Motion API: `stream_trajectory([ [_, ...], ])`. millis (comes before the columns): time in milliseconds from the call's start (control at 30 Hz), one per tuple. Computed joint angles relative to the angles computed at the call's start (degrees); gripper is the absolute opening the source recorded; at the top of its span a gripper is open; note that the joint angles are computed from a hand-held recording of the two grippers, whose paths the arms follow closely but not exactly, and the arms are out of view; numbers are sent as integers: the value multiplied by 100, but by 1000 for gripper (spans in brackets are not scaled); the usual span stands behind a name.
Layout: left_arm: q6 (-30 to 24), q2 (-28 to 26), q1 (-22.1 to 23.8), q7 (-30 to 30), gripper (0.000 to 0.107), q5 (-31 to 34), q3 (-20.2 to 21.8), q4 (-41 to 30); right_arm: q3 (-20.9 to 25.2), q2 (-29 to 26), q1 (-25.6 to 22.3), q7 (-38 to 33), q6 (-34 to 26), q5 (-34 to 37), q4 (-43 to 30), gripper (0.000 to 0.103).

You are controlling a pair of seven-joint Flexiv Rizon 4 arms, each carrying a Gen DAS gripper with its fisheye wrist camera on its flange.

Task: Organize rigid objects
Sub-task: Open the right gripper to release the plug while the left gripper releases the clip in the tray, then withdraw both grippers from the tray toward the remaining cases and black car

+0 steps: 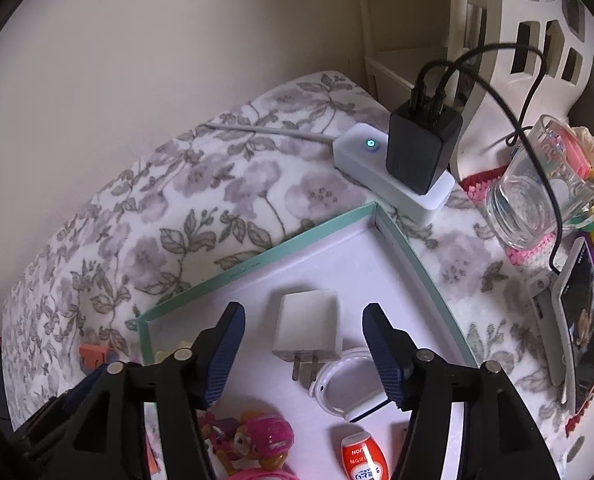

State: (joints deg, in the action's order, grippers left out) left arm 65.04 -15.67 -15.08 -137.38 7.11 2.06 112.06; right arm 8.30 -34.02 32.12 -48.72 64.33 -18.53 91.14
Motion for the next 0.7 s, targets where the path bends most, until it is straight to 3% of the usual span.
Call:
stream_trajectory([
  [133,-278,178,-62,-299,60,275,114,10,-19,86,22,51,32,-24,90,77],
  [200,-401,254,-61,-427,68,411,122,21,-26,124,34,60,10,-57,130,78],
  [267,-514,317,-53,-566,70,561,119,26,-35,162,51,52,-11,-111,181,80],
  [400,-755,456,-35,-959,88,895,122,52,-72,237,87,107,-14,-211,298,82],
  [500,-871,550,36,-1105,88,988,71,125,-15,268,39,129,6,-159,351,82],
  [567,-904,610,87,-1151,88,996,33,194,-7,291,22,166,76,-134,405,87],
  [633,-956,662,116,-1204,88,1029,-4,233,-28,313,34,211,108,-160,444,103],
  [700,-1011,714,136,-1241,88,1056,-41,265,-18,341,22,247,150,-156,486,103],
])
